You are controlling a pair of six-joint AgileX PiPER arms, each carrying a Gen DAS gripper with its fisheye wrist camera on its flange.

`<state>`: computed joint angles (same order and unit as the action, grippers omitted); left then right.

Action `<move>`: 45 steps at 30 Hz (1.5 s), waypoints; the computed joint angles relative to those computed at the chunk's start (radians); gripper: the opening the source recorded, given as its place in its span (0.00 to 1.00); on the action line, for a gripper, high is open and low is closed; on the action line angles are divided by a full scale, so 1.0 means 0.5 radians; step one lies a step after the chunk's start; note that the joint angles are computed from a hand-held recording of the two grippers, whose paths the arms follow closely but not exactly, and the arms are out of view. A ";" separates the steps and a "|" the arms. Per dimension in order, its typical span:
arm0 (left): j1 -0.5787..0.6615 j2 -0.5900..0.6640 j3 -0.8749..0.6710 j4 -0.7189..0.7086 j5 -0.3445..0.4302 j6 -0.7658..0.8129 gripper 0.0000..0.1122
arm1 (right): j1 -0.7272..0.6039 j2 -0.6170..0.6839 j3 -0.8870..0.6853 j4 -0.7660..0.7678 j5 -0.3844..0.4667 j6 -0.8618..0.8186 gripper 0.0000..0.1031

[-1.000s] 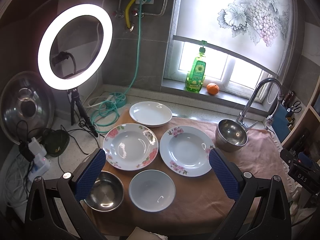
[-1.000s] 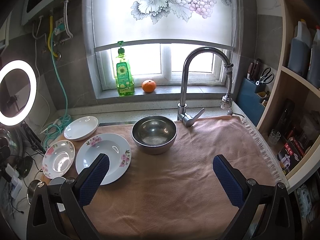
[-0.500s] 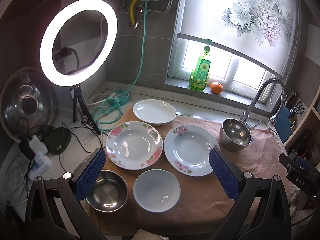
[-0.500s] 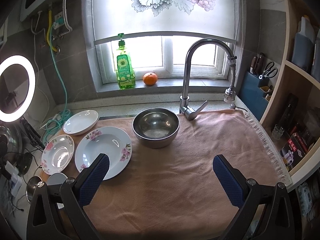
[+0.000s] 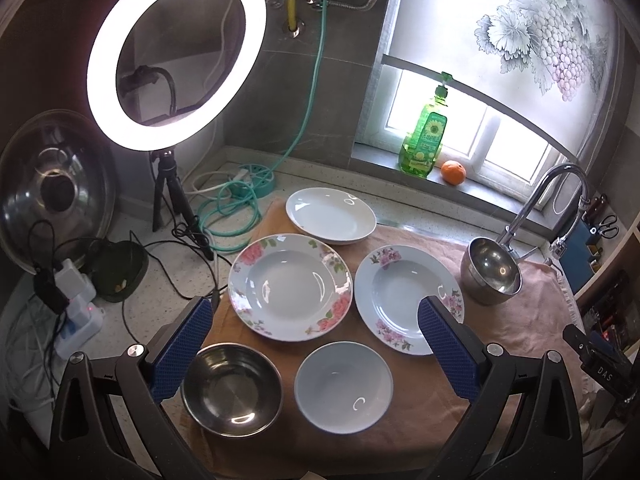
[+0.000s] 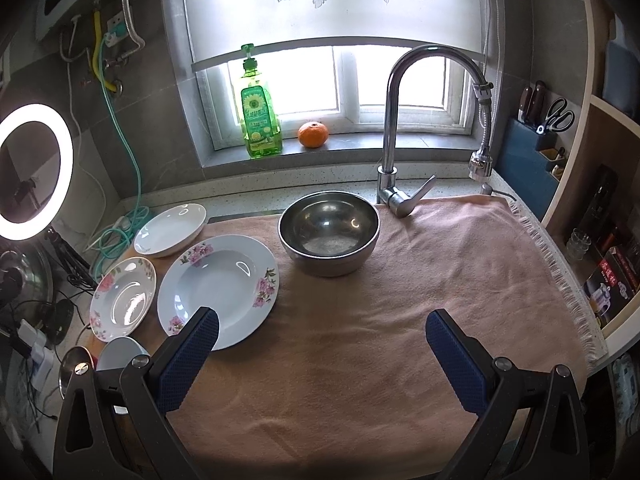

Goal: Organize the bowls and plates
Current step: 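Move the right tool toward the rim of the peach-blossom plate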

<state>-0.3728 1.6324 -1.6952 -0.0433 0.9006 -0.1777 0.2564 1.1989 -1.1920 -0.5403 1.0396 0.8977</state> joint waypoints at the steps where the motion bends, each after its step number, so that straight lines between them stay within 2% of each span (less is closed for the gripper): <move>1: 0.026 0.018 -0.010 -0.043 0.003 0.037 0.89 | -0.016 0.002 0.011 0.023 -0.024 -0.003 0.99; 6: 0.115 0.137 -0.125 -0.190 0.056 0.192 0.85 | -0.103 0.077 0.004 0.172 -0.117 -0.025 0.99; 14: 0.187 0.323 -0.334 -0.387 0.172 0.372 0.85 | -0.156 0.218 -0.091 0.271 -0.196 -0.082 0.99; 16: 0.193 0.353 -0.361 -0.422 0.197 0.403 0.85 | -0.166 0.262 -0.134 0.269 -0.202 -0.103 0.96; 18: 0.189 0.379 -0.387 -0.442 0.224 0.424 0.83 | -0.177 0.304 -0.182 0.289 -0.206 -0.135 0.95; 20: 0.181 0.398 -0.408 -0.450 0.250 0.432 0.77 | -0.196 0.339 -0.215 0.323 -0.222 -0.184 0.95; 22: 0.164 0.413 -0.420 -0.433 0.260 0.408 0.76 | -0.226 0.386 -0.255 0.381 -0.235 -0.261 0.93; 26: 0.102 0.429 -0.433 -0.339 0.262 0.252 0.74 | -0.333 0.468 -0.323 0.572 -0.295 -0.534 0.86; 28: 0.046 0.414 -0.406 -0.235 0.230 0.125 0.70 | -0.406 0.521 -0.363 0.698 -0.335 -0.729 0.86; 33: -0.133 0.372 -0.321 0.088 0.179 -0.378 0.61 | -0.647 0.713 -0.519 1.183 -0.417 -1.416 0.85; 36: -0.236 0.345 -0.261 0.244 0.151 -0.690 0.57 | -0.767 0.880 -0.702 1.455 -0.323 -1.838 0.81; 39: -0.335 0.334 -0.214 0.392 0.144 -0.968 0.49 | -0.838 1.045 -0.901 1.597 -0.232 -2.138 0.79; 41: -0.387 0.338 -0.205 0.446 0.157 -1.118 0.48 | -0.875 1.145 -1.042 1.683 -0.149 -2.292 0.75; 45: -0.483 0.358 -0.203 0.537 0.191 -1.366 0.42 | -0.901 1.357 -1.351 1.763 0.016 -2.535 0.74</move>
<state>-0.6145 1.8113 -1.7966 0.2253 0.9959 -0.8608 -0.1941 1.8774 -1.8674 0.3413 1.0476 -0.3698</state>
